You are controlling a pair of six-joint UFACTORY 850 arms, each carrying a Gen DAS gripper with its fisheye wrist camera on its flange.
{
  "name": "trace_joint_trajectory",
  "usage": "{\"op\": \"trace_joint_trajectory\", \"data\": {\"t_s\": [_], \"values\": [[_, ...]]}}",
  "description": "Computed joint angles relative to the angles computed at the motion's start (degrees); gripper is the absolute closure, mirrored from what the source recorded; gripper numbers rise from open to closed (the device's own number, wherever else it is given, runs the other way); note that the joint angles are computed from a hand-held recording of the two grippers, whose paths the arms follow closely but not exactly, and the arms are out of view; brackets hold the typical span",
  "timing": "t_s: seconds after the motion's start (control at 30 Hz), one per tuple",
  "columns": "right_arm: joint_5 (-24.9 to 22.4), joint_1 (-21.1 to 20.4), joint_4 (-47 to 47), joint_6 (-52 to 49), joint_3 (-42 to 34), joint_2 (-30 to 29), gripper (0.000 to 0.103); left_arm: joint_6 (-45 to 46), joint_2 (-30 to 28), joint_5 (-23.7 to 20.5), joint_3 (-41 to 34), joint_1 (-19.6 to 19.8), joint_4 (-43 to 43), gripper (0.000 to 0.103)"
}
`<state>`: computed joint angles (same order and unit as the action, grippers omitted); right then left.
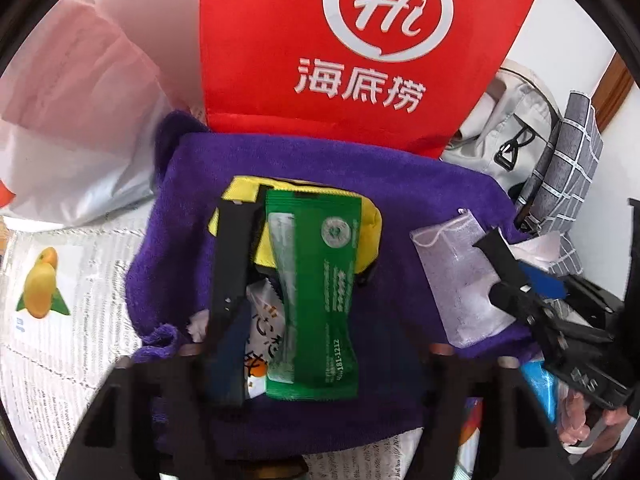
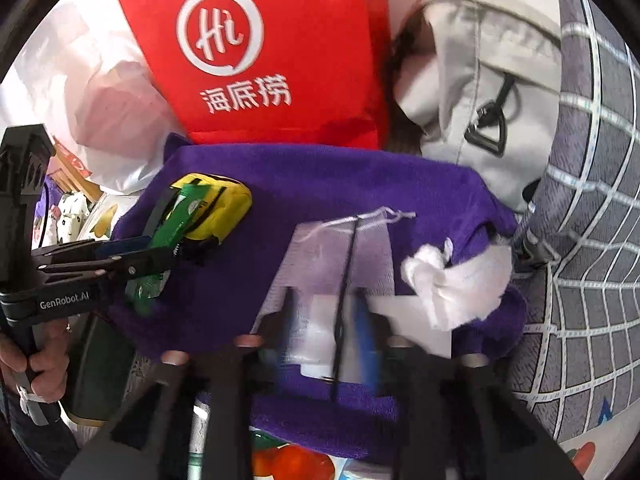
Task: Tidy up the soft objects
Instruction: 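Open both tools to drop the green packet and strap on the towel, then grasp the white glove by its fingers with the right tool and lift it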
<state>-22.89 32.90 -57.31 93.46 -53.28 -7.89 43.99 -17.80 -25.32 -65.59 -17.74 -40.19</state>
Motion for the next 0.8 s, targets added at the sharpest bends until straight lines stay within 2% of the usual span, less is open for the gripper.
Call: {"op": "trace_joint_trajectory", "data": {"t_s": [0.1,0.2,0.27,0.47,0.7,0.8], "values": [[-4.8,2.0,-5.7,5.4,-0.4,0.3,0.033,-0.4,1.3,1.8,0.9,-0.2,0.9,0.032],[-6.4,2.9,-7.3,8.0,0.0,1.3,0.029,-1.6,3.0,2.2,2.0,0.3,1.8,0.032],[-7.1,3.4,-6.4,8.3,0.2,2.1,0.029,-2.7,4.3,1.9,2.6,0.8,3.2,0.032],[-10.9,7.9,-4.2,10.4,2.9,6.3,0.029,2.0,9.8,0.2,6.2,3.6,-2.1,0.032],[-10.9,15.7,-0.4,12.0,5.3,8.1,0.029,6.5,16.2,-1.6,12.0,6.6,-4.6,0.032],[-8.5,18.4,0.5,12.8,5.9,7.1,0.029,6.6,18.8,-2.1,14.7,7.7,-3.9,0.032]]}}
